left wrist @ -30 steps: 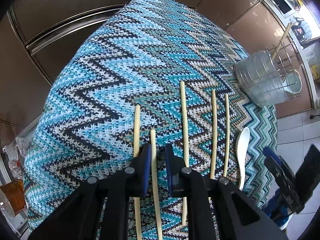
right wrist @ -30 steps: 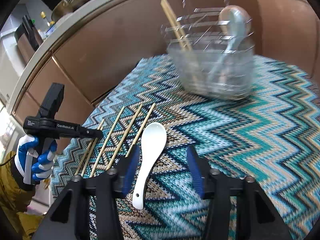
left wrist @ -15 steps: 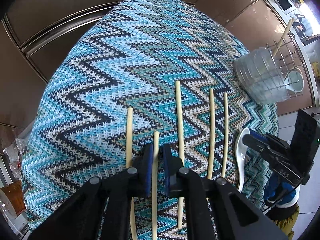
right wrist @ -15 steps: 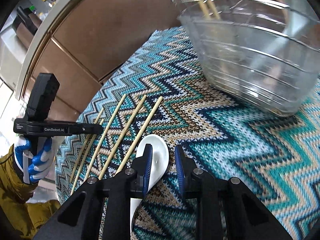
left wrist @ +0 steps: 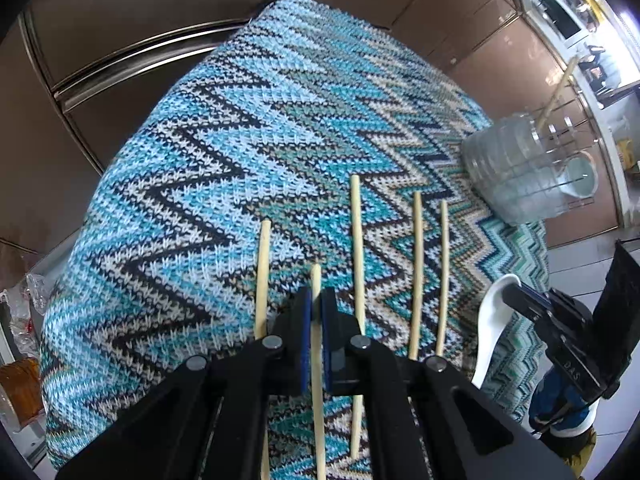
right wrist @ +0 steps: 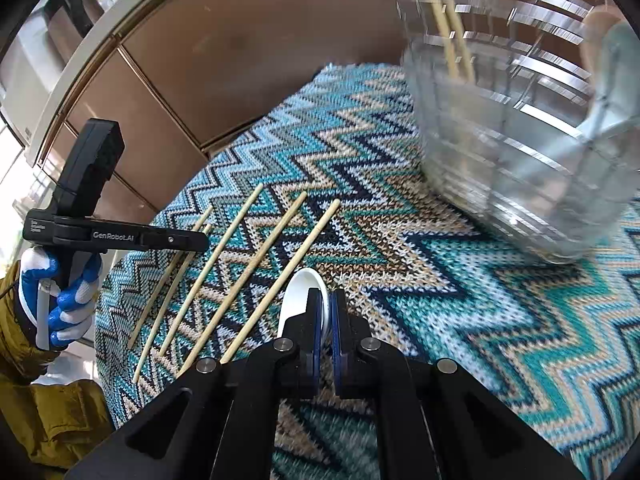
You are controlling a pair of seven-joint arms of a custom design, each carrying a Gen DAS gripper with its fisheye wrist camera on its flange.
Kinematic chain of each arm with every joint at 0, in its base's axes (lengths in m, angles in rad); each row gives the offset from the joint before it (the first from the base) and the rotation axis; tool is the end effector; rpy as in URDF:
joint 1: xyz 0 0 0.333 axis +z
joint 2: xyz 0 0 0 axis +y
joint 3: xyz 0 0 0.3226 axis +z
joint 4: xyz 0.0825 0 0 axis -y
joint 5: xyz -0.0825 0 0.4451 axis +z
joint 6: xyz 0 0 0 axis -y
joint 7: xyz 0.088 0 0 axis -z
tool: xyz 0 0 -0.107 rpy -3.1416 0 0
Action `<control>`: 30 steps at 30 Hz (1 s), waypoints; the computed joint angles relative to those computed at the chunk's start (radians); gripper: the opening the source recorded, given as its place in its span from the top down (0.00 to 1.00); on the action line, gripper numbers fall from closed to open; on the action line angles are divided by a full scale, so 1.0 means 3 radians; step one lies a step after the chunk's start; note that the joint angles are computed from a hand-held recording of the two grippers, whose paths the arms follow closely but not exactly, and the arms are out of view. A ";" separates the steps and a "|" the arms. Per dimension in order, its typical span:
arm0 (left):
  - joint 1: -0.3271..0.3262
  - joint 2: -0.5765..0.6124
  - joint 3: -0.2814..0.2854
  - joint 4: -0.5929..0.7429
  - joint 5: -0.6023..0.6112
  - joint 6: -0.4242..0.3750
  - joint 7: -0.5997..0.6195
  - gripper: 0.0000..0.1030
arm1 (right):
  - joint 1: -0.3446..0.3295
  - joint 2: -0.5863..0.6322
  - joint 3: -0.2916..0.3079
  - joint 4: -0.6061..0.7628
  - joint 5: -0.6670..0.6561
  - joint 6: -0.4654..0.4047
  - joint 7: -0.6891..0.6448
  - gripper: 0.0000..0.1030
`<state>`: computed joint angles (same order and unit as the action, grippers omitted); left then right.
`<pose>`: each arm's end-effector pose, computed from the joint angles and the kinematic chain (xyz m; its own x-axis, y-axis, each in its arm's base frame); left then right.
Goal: Organize utensils
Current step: 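Lift the spoon and chopstick toward the clear holder with both tools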
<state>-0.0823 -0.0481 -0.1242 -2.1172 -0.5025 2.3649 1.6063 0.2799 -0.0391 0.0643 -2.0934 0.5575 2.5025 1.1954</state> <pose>0.5991 -0.1321 0.4433 0.0111 -0.9121 0.4098 -0.9662 -0.1153 -0.2304 0.5918 0.2086 0.4654 0.3953 -0.8632 -0.3140 -0.8527 -0.2177 -0.4749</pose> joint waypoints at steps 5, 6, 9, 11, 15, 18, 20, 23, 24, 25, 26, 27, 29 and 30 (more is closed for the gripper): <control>-0.0045 -0.0271 0.0042 -0.0216 -0.0152 0.0126 0.0171 0.96 | 0.0027 -0.0380 0.0054 -0.0332 -0.0330 0.0266 0.0317 0.95; -0.0063 -0.0345 0.0057 -0.0270 -0.0183 0.0159 0.0215 0.96 | 0.0030 -0.0468 0.0071 -0.0406 -0.0417 0.0312 0.0405 0.95; -0.0137 -0.0558 0.0112 -0.0424 -0.0266 0.0278 0.0322 0.96 | 0.0033 -0.0704 0.0117 -0.0603 -0.0624 0.0432 0.0639 0.95; -0.0192 -0.0681 0.0152 -0.0509 -0.0296 0.0347 0.0364 0.96 | 0.0019 -0.0875 0.0168 -0.0742 -0.0774 0.0521 0.0831 0.95; -0.0306 -0.0965 0.0249 -0.0697 -0.0325 0.0464 0.0421 0.96 | -0.0015 -0.1175 0.0260 -0.0964 -0.1018 0.0644 0.1169 0.95; -0.0387 -0.1175 0.0324 -0.0826 -0.0333 0.0522 0.0440 0.96 | -0.0042 -0.1403 0.0321 -0.1117 -0.1165 0.0690 0.1374 0.95; -0.0443 -0.1275 0.0364 -0.0878 -0.0323 0.0562 0.0429 0.96 | -0.0087 -0.1563 0.0383 -0.1213 -0.1272 0.0713 0.1528 0.95; -0.0549 -0.1435 0.0429 -0.0940 -0.0345 0.0683 0.0449 0.96 | -0.0158 -0.1764 0.0465 -0.1312 -0.1414 0.0745 0.1738 0.95; -0.0586 -0.1463 0.0453 -0.0939 -0.0352 0.0725 0.0458 0.96 | -0.0175 -0.1800 0.0479 -0.1328 -0.1452 0.0756 0.1785 0.95; -0.0626 -0.1475 0.0477 -0.0926 -0.0364 0.0769 0.0469 0.96 | -0.0235 -0.1862 0.0531 -0.1344 -0.1526 0.0773 0.1871 0.95; -0.0672 -0.1479 0.0499 -0.0893 -0.0385 0.0819 0.0487 0.96 | -0.0283 -0.1901 0.0570 -0.1351 -0.1588 0.0792 0.1944 0.95; -0.0720 -0.1472 0.0517 -0.0849 -0.0409 0.0871 0.0508 0.96 | -0.0325 -0.1931 0.0598 -0.1347 -0.1642 0.0809 0.2008 0.95; -0.0815 -0.1412 0.0539 -0.0724 -0.0454 0.0989 0.0562 0.96 | -0.0437 -0.1963 0.0660 -0.1310 -0.1769 0.0860 0.2135 0.95; -0.0876 -0.1364 0.0557 -0.0632 -0.0502 0.1049 0.0608 0.96 | -0.0517 -0.1963 0.0703 -0.1280 -0.1847 0.0914 0.2205 0.95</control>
<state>-0.3452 -0.4572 0.0429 -2.3067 -0.6532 2.6796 1.7888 0.1248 -0.6279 0.2750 -2.4774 0.0034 2.7767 1.8569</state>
